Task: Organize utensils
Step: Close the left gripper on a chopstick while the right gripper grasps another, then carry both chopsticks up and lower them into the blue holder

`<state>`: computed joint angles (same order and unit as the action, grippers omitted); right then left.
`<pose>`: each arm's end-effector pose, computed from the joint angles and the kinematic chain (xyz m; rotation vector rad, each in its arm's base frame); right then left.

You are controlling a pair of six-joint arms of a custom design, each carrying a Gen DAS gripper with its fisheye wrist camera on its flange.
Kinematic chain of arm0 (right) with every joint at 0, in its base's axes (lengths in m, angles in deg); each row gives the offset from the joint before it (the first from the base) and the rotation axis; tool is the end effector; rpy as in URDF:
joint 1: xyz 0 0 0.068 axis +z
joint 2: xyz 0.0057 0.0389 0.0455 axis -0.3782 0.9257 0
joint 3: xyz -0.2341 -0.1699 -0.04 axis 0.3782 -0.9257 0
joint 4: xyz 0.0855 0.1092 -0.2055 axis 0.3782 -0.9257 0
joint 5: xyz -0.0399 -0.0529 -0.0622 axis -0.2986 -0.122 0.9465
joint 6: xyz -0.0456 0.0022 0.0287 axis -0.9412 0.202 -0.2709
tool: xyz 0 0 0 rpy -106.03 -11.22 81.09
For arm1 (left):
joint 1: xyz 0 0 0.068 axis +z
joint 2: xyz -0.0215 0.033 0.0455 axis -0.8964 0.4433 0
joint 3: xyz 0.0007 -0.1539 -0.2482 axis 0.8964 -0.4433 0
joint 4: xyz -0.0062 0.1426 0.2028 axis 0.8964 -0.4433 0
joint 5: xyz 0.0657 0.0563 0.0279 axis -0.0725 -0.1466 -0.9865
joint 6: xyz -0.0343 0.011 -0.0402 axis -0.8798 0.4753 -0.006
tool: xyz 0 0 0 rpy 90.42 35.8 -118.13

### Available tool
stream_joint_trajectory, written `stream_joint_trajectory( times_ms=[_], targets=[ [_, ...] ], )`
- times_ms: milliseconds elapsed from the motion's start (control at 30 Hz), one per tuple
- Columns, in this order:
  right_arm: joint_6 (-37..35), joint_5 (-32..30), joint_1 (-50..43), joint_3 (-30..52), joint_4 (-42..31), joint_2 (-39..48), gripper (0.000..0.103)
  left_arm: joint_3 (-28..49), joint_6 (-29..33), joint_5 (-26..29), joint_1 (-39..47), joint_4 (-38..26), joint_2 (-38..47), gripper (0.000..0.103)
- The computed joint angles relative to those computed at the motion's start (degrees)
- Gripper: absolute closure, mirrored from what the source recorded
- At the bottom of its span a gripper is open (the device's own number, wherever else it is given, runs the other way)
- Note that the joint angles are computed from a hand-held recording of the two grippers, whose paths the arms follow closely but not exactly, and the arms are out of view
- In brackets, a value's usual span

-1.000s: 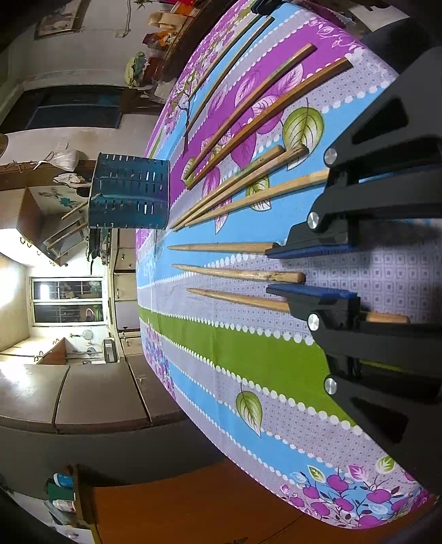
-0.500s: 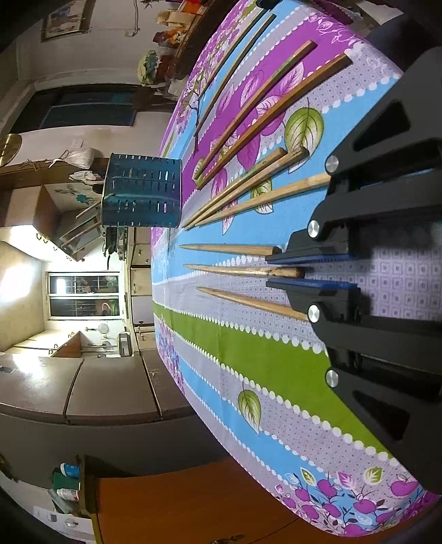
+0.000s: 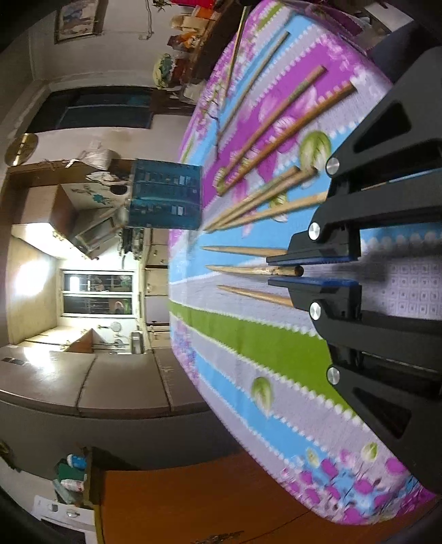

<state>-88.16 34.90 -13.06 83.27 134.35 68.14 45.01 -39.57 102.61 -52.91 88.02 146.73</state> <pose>0.1536 0.0235 0.1702 -0.1062 1.7726 0.0926 0.2688 0.0418 0.1903 0.0716 1.9597 -0.0700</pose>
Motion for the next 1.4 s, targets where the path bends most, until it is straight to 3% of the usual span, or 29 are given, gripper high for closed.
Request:
stream_joint_trajectory(
  times_ms=[167,367,767,1400],
  targets=[
    [-2.3,-1.94,-0.82,7.56,-15.89,-12.02,0.096,2.31,-0.05,2.27,0.71,-4.77,-7.37,0.098],
    [-4.36,-8.01,-4.64,15.41,-22.09,-12.75,0.096,9.37,1.2,2.57,-1.12,-9.33,-9.98,0.098],
    [-4.59,-17.51,-8.81,40.02,-29.2,6.59,0.096,30.16,2.78,-0.67,-8.37,-18.47,-2.46,0.098],
    [-2.18,-20.77,-9.62,67.94,-41.09,23.05,0.096,61.82,5.37,-2.7,-11.79,-49.42,6.96,0.098]
  ],
)
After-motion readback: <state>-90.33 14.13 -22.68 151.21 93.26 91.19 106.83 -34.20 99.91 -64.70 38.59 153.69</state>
